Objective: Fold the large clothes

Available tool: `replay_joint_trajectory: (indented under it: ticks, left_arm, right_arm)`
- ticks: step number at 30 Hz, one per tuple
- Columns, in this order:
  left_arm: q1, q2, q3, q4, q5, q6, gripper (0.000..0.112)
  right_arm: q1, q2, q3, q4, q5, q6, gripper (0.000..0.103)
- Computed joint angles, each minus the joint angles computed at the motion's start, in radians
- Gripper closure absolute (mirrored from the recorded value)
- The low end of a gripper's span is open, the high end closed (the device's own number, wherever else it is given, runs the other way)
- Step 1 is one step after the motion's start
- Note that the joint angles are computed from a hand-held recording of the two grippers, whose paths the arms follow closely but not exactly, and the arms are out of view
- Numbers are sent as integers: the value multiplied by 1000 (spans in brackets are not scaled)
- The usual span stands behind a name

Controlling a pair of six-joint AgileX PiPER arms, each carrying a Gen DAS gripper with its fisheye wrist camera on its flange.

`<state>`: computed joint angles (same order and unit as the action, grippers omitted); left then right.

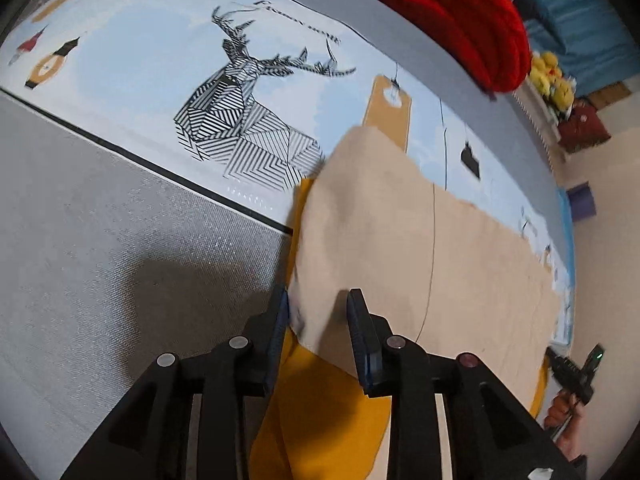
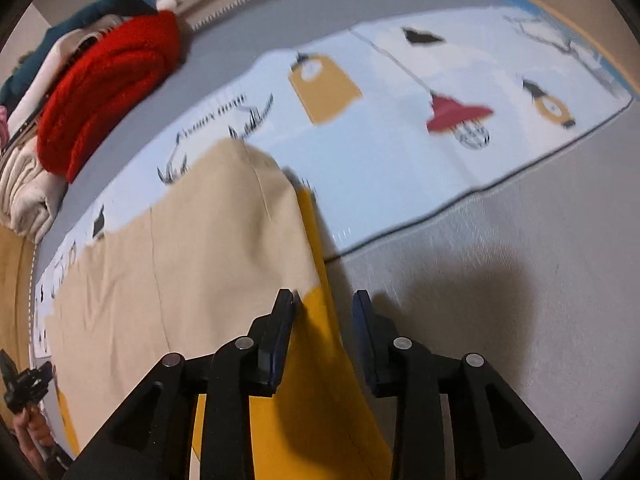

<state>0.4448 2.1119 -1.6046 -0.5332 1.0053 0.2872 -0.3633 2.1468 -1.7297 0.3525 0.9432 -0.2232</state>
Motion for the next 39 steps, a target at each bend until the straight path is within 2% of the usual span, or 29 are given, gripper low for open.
replay_joint_trajectory:
  ticks: [2, 3, 4, 8, 11, 12, 14, 15, 16, 18, 21, 22, 25, 26, 28, 29, 31, 33, 35, 37, 39]
  left_arm:
    - [-5, -26, 27, -6, -33, 21, 109]
    - [-8, -51, 49, -8, -69, 31, 110]
    - [-8, -73, 71, -14, -102, 43, 110]
    - [-11, -154, 161, -81, -243, 113, 111]
    - [-27, -140, 159, -26, -257, 67, 109]
    - [-32, -125, 144, 7, -243, 35, 104]
    - [-45, -87, 105, 119, -189, -75, 99]
    - [-53, -83, 97, 183, -178, -139, 95]
    - [-55, -104, 118, 214, -198, -170, 95]
    - [-51, -161, 167, 191, -229, -134, 95]
    - [-35, -229, 222, 36, -178, 78, 93]
    - [-35, -234, 230, -3, -116, 152, 92]
    - [-63, -208, 247, 30, 10, 216, 87]
    - [-86, -196, 264, 93, 31, 207, 87]
    - [-121, -190, 315, 208, 27, 173, 87]
    - [-123, -196, 337, 238, 19, 164, 87]
    - [-93, -232, 371, 227, 19, 186, 87]
    - [-65, -269, 399, 217, 33, 218, 87]
    - [-58, -296, 443, 269, 35, 248, 87]
    - [-82, -313, 504, 383, -12, 220, 86]
    - [-83, -329, 547, 444, -49, 183, 76]
  right_arm:
    - [2, -9, 8, 18, -2, -38, 76]
    - [7, -24, 28, 17, -21, -51, 94]
    - [17, -51, 56, 11, -62, -66, 98]
    - [9, -169, 180, 158, -242, -178, 100]
    - [16, -172, 185, 158, -279, -146, 100]
    - [27, -160, 172, 108, -272, -99, 99]
    - [51, -110, 118, -33, -227, 28, 97]
    - [59, -82, 85, -94, -184, 75, 91]
    - [67, -69, 69, -160, -160, 123, 91]
    - [72, -81, 78, -257, -146, 190, 89]
    - [39, -151, 133, -199, -169, 145, 84]
    - [27, -192, 171, -148, -180, 86, 83]
    - [7, -258, 235, -18, -143, -119, 82]
    - [1, -267, 252, 27, -83, -204, 81]
    - [-1, -243, 263, 22, 32, -272, 78]
    - [10, -226, 277, -40, 65, -256, 77]
    - [30, -219, 328, -164, 53, -209, 77]
    - [9, -252, 386, -169, 15, -245, 77]
    - [-21, -267, 395, -158, 32, -253, 77]
    - [-38, -272, 406, -171, 47, -255, 77]
    - [-33, -278, 433, -258, 37, -222, 76]
